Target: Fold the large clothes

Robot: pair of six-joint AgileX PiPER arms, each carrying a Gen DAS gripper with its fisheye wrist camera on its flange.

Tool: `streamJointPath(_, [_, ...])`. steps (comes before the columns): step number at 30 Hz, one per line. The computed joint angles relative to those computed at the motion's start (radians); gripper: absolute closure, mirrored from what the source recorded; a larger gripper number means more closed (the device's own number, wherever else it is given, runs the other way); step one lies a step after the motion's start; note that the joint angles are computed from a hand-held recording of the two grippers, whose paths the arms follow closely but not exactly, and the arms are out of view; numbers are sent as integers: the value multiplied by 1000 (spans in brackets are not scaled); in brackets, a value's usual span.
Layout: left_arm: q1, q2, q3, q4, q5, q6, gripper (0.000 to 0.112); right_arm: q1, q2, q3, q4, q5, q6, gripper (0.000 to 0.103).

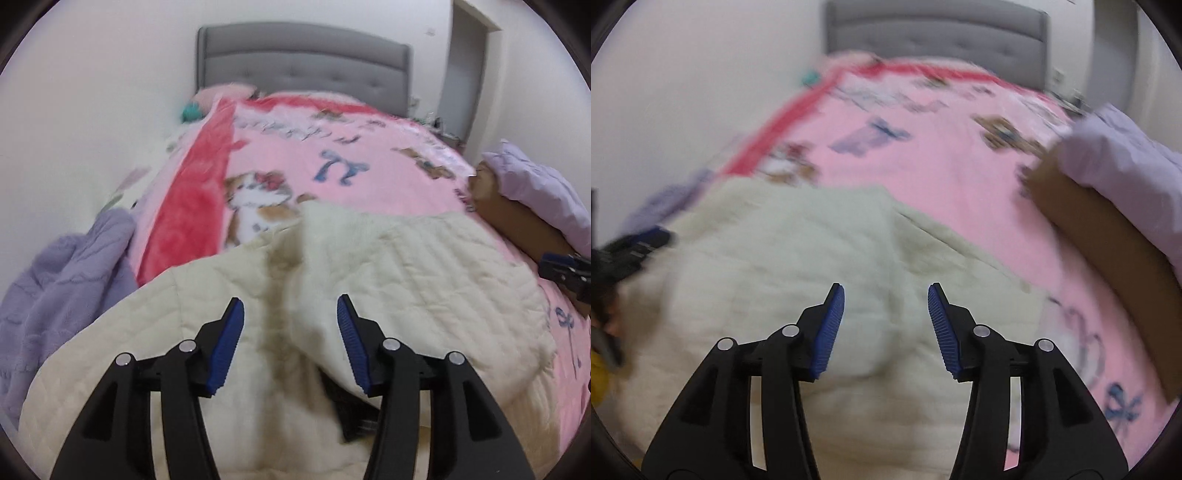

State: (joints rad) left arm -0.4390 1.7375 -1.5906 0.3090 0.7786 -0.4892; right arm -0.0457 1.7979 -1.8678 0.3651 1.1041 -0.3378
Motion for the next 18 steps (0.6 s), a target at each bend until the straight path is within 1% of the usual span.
streamJointPath(2, [-29,9,-6,-63,-6,95,60,12,8,19,93,20,-85,58])
streamJointPath(3, [-41,28,-19,-84,1,133,60,27,10,37,90,15,-99,60])
streamJointPath(5, [-63,81,-46,-99,28,176,60,56,14,82,62,7,-119,60])
streamJointPath(7, [-59,111,-49,-113,40,183,60,71,17,136,37,-21,-142,58])
streamJointPath(9, [-34,136,-55,-179,58,215,60,89,9,186,-6,-55,-135,56])
streamJointPath(11, [-26,134,-40,-196,51,221,60,99,11,223,-36,-84,-127,56])
streamJointPath(15, [-41,158,-48,-168,77,228,60,137,33,253,-108,-116,-97,56])
streamJointPath(18, [-28,174,-59,-202,87,251,59,139,64,243,-108,-113,-81,56])
